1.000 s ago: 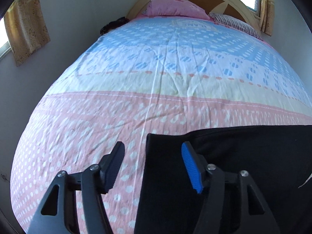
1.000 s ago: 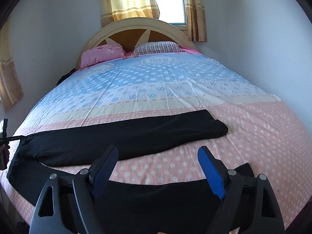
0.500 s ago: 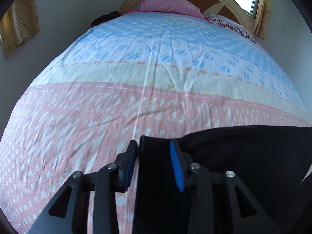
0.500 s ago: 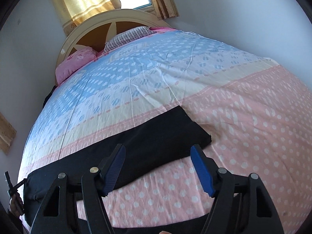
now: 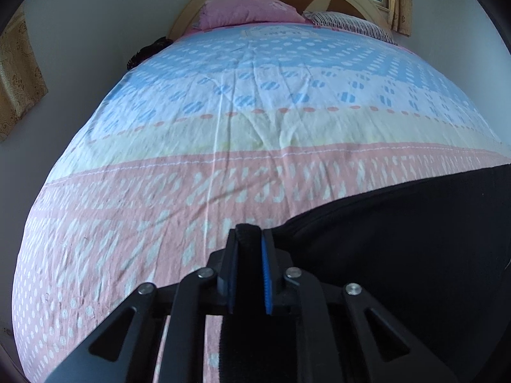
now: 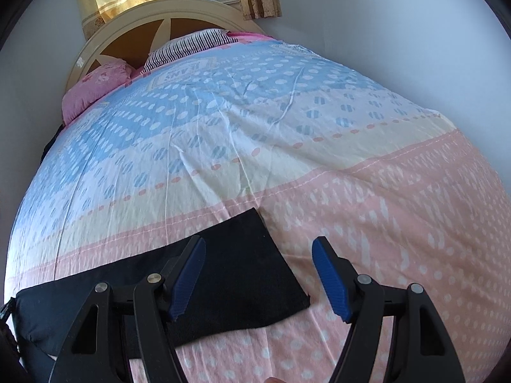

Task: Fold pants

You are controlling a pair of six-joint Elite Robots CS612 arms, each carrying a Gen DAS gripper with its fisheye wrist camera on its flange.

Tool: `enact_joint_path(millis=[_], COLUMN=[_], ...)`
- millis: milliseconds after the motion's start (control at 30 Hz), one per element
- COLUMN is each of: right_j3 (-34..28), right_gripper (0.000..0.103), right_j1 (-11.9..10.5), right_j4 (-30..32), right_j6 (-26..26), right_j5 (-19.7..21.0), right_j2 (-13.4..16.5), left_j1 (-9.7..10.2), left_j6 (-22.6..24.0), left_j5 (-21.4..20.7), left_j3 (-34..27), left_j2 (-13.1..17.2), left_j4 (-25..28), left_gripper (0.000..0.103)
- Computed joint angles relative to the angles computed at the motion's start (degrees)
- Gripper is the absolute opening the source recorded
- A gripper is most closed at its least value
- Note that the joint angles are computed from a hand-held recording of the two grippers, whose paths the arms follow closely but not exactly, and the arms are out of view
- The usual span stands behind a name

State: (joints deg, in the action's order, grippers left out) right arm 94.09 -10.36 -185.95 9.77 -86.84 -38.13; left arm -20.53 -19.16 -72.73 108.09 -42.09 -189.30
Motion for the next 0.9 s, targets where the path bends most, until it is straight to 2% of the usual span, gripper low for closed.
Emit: enact_joint_path(millis=[100,200,333,400,433,467,533,567,633,700,900], right_j3=[-3.1,-5.8,-10.1,-12.3,-12.8,-12.8,-12.5,-12.3,-10.9,-8.7,-1.4], right_gripper=[0.071,0.071,0.070,0.061,0.055,0.043,0.024,0.018,0.013,0.012,0.011], right_j1=[-0.2,0.0,0.3,0.9,1.3,1.4,1.0,0.9,1.0,1.0,-0.3], right_j4=[4.2,6.7,13.0,17.5,17.6,16.7,15.6,14.9,12.0,7.6,-4.5], right_j6=[0.1,-0.3,-0.8,-2.6,-4.0,-4.5,-3.7,-3.5,-4.1,-5.0,-5.6], right_j5=[1.9,2.2,2.7,1.0,-0.7,-0.7,1.6,2.1,2.2,2.6,7.3], right_j2=[1.2,2.7,5.0,6.2,6.6,6.8,6.8,6.6,6.1,5.2,1.9], left_j1=[-0.07,-0.20,-0.30,-0.08,0.00,0.10,0.27,0.29,0.23,0.20,0.27], left_j6=[-0.1,-0.1,-0.1,-0.2,-0.4,-0.5,-1.3,-1.2,-2.1,-2.6,-3.5], left_j5=[0.5,0.9,0.8,0.2,-0.1,-0.5,-1.1,-1.1,-1.1,-1.5,-3.1], left_j3=[-0.5,-0.6,-0.4,-0.4,-0.4,-0.3,-0.4,-0.4,-0.1,0.7,3.5], left_j2=[0.3,0.4,0.5,0.6,0.7,0.7,0.7,0.6,0.5,0.3,-1.2], left_j4=[0.2,0.4,0.0,-0.5,-0.4,-0.7,-0.7,-0.6,-1.4,-4.8,-12.4], left_gripper=[0.014,0.014,0.014,0.014,0.014,0.014,0.013,0.013,0.012,0.012,0.011])
